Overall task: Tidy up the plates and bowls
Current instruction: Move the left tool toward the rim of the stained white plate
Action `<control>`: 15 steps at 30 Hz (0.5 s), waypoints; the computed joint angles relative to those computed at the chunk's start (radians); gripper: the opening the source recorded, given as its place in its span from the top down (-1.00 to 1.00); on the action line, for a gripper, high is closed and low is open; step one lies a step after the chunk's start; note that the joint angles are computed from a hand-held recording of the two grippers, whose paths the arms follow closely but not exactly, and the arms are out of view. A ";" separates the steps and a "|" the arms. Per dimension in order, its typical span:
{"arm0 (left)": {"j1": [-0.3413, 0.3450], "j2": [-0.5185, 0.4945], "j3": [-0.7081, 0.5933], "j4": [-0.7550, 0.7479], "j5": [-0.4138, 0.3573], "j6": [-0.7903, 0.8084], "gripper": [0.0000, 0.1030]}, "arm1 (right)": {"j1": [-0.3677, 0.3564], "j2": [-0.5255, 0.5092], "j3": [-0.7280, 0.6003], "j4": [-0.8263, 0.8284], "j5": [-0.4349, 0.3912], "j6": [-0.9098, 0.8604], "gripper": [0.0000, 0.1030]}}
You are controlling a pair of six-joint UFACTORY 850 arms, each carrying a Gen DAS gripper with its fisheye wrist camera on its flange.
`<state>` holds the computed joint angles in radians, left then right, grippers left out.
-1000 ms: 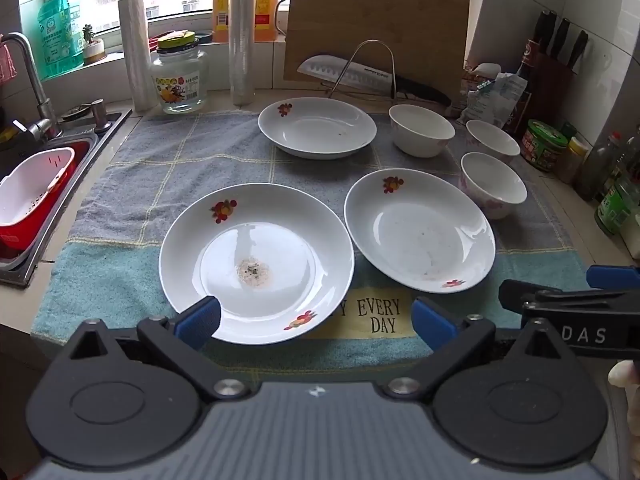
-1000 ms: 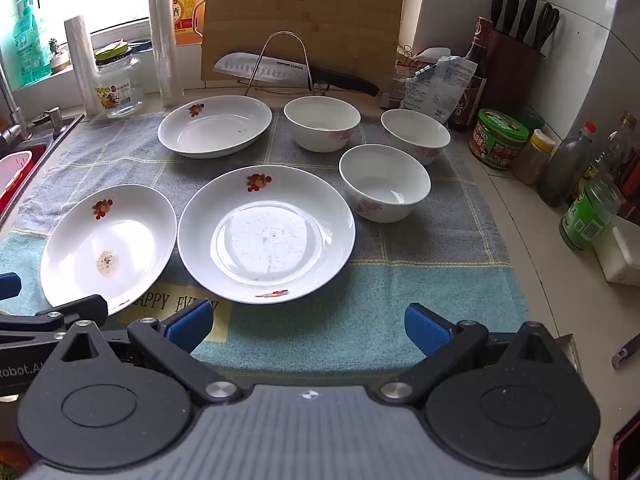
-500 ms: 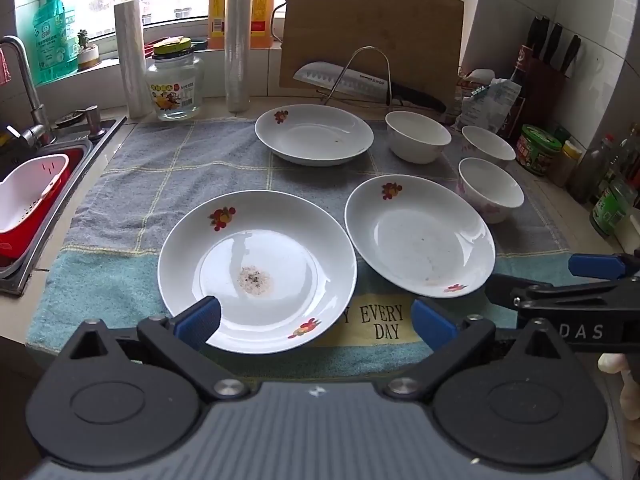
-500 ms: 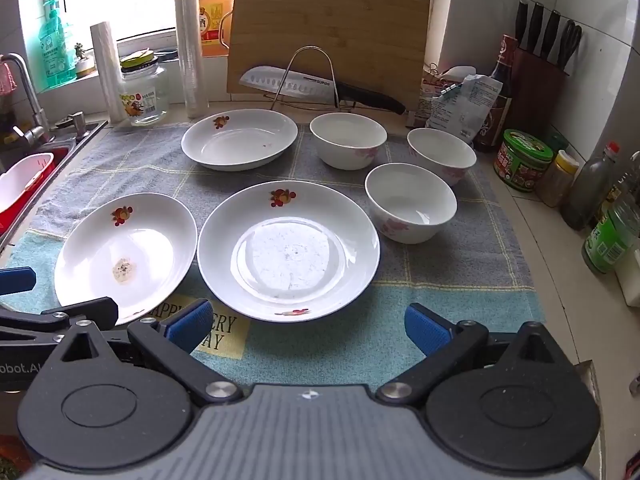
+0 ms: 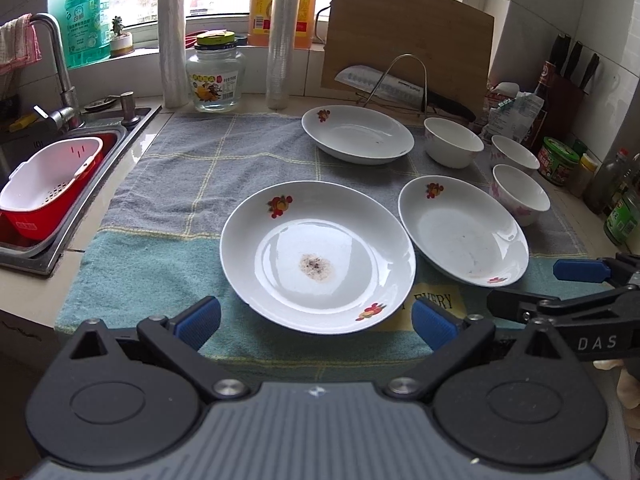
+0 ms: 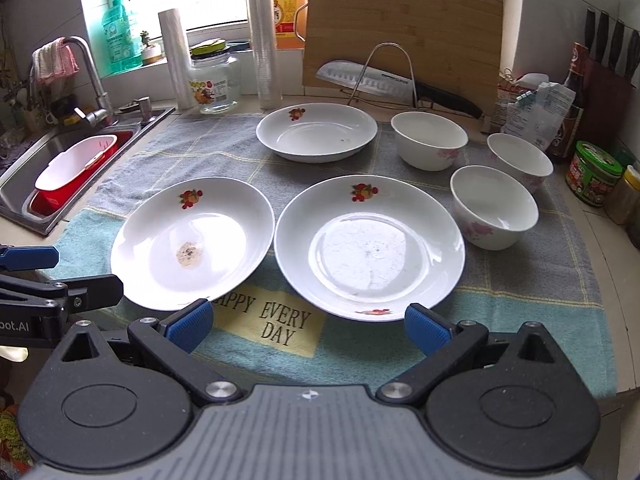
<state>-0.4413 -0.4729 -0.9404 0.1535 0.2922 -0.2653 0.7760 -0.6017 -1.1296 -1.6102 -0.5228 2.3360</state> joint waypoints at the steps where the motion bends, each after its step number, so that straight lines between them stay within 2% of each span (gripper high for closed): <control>1: 0.009 0.001 0.005 0.016 0.005 -0.017 -0.96 | 0.002 -0.004 -0.001 -0.030 0.009 0.025 -1.00; 4: 0.031 0.004 0.021 -0.022 0.014 0.001 -0.96 | 0.002 -0.037 -0.037 -0.010 0.037 -0.033 -1.00; 8: 0.050 0.008 0.034 -0.144 0.007 0.067 -0.96 | -0.003 -0.085 -0.093 0.043 0.091 -0.137 -1.00; 15: 0.053 0.019 0.046 -0.485 0.006 0.283 -0.96 | -0.034 -0.168 -0.169 -0.035 0.215 -0.172 -1.00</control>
<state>-0.3881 -0.4542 -0.8940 -0.3313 0.2982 0.0175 0.7418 -0.7692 -1.2989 -1.6457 -0.3081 2.1637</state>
